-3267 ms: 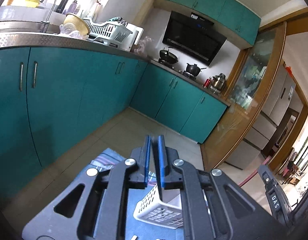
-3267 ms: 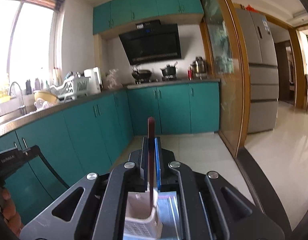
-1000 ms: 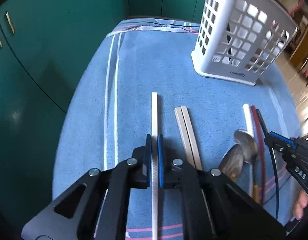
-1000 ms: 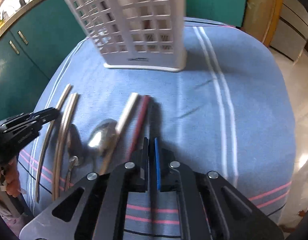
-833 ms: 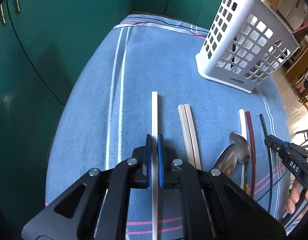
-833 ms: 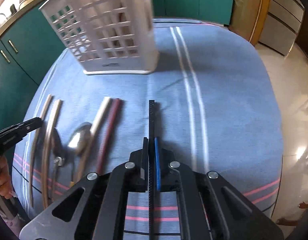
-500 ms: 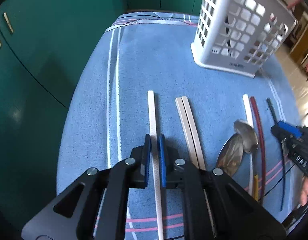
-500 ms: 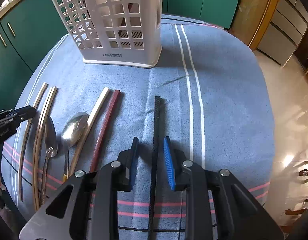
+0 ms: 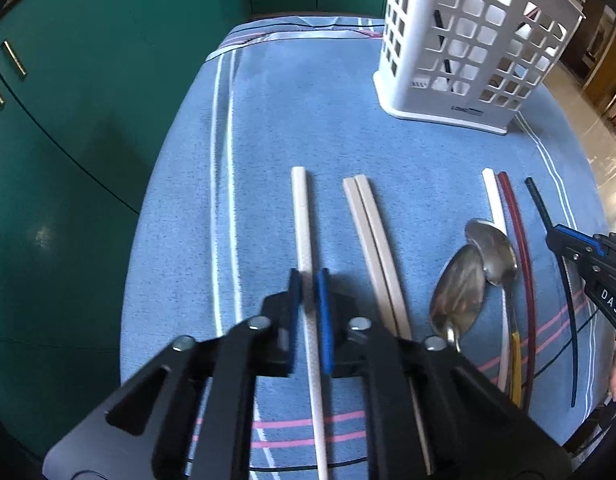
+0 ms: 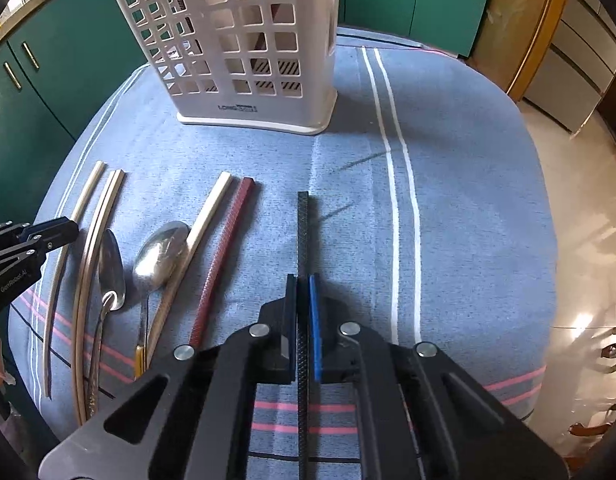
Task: Organize utensils
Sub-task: 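Lift both chopsticks and lower them into the white basket with both tools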
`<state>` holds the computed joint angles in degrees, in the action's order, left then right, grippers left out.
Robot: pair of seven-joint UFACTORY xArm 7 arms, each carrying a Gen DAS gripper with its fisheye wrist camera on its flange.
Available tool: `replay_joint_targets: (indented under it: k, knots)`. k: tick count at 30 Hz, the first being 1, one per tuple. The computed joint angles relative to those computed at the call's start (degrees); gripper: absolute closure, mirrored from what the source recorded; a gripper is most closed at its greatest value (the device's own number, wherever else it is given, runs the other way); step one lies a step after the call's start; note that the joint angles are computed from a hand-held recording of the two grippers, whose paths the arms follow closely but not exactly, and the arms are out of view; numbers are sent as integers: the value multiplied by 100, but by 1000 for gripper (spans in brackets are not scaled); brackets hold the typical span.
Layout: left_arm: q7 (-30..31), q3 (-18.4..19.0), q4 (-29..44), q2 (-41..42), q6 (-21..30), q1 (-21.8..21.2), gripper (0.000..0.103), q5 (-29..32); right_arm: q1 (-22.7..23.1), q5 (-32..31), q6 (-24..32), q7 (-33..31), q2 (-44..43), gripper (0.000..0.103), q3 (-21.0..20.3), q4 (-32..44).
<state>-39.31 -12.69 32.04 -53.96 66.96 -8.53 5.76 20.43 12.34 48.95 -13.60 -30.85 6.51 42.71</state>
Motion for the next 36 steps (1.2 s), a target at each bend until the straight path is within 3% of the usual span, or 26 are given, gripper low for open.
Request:
replay_joint_targets:
  k: [11, 20, 26, 36]
  knots:
    - [-318, -157, 143, -596, -28, -68, 97, -60, 120, 500, 182, -375, -822, 97, -360, -61]
    - [-192, -313, 1198, -1120, -328, 248, 97, 190, 343, 1249, 97, -853, -1574, 97, -787, 437]
    - [-116, -474, 1934, -984, -593, 686, 97, 336, 474, 1458, -235, -1070, -1636, 97, -847, 945]
    - [-586, -542, 2490, -317, -1804, 1546, 97, 606, 620, 1639, -1465, -1095, -867, 97, -726, 1883]
